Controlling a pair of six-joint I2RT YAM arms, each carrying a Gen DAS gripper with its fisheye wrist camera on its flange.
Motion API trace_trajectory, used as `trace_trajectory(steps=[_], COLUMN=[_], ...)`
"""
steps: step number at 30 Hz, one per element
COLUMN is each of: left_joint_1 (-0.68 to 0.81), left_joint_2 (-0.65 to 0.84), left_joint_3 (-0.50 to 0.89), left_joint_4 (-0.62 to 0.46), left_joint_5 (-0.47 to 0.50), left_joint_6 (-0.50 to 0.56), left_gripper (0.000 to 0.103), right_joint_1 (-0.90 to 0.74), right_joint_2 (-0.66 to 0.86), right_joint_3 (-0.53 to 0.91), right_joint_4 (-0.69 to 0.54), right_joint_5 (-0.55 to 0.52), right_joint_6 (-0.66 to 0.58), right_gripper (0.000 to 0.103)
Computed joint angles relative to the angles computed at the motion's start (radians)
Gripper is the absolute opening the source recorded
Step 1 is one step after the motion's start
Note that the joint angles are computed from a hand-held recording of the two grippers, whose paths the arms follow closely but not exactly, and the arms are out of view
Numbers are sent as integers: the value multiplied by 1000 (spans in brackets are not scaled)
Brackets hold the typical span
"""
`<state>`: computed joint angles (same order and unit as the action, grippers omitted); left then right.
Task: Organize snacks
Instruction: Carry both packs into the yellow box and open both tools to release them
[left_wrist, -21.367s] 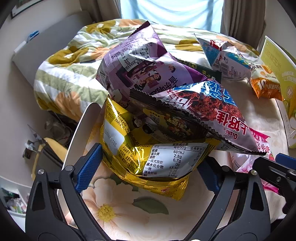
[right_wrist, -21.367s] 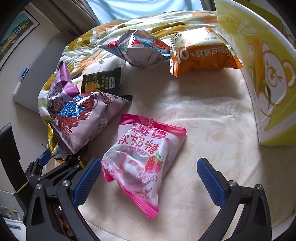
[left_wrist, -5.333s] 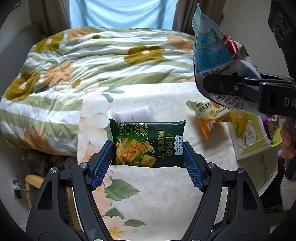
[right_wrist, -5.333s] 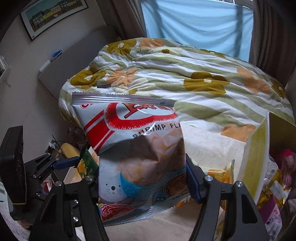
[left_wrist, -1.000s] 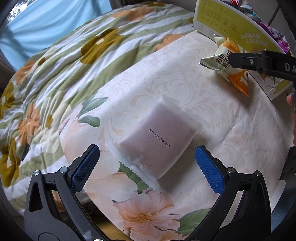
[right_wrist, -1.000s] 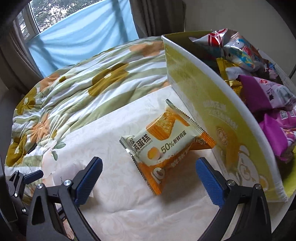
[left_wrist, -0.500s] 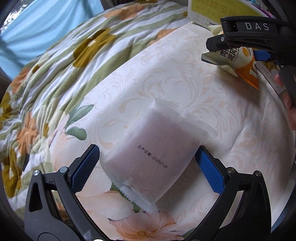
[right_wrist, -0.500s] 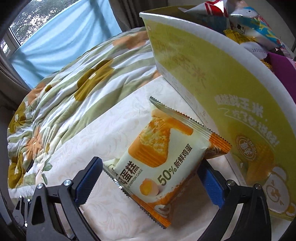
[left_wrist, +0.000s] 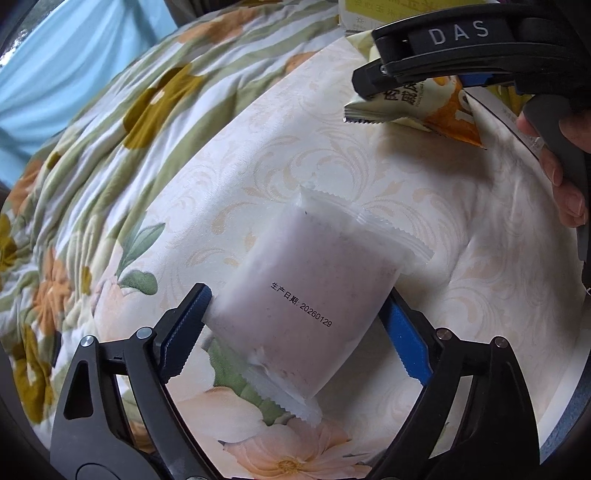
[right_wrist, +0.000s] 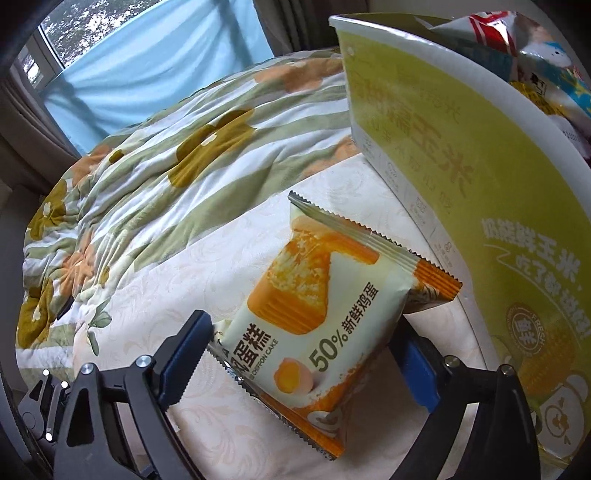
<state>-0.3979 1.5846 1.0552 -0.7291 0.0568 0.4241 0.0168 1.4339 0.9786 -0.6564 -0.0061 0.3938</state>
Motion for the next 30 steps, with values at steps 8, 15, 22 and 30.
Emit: trace_trajectory(steps=[8,15,22,30], left_joint_1=[5,34,54,57], left_joint_2=[-15,-31,-76,-127], left_joint_3=[-4,8,52,93], left_joint_4=[-14,-46,-91,-142], left_joint_5=[55,85,94,88], left_joint_6=[-69,-104,-163,-219], left_gripper=[84,82,82,82], right_joint_1=[-5,-12,-10,-42], right_joint_2=[-16,-47,-82,-142], right_joint_3=[-6,-21,9,-12], right_joint_4=[10,0,-46,-76], right_joint_5=[-16,-27,-45,-98], right_joint_6=[-62,-94,-130,-131], right_gripper=[75,69,57,56])
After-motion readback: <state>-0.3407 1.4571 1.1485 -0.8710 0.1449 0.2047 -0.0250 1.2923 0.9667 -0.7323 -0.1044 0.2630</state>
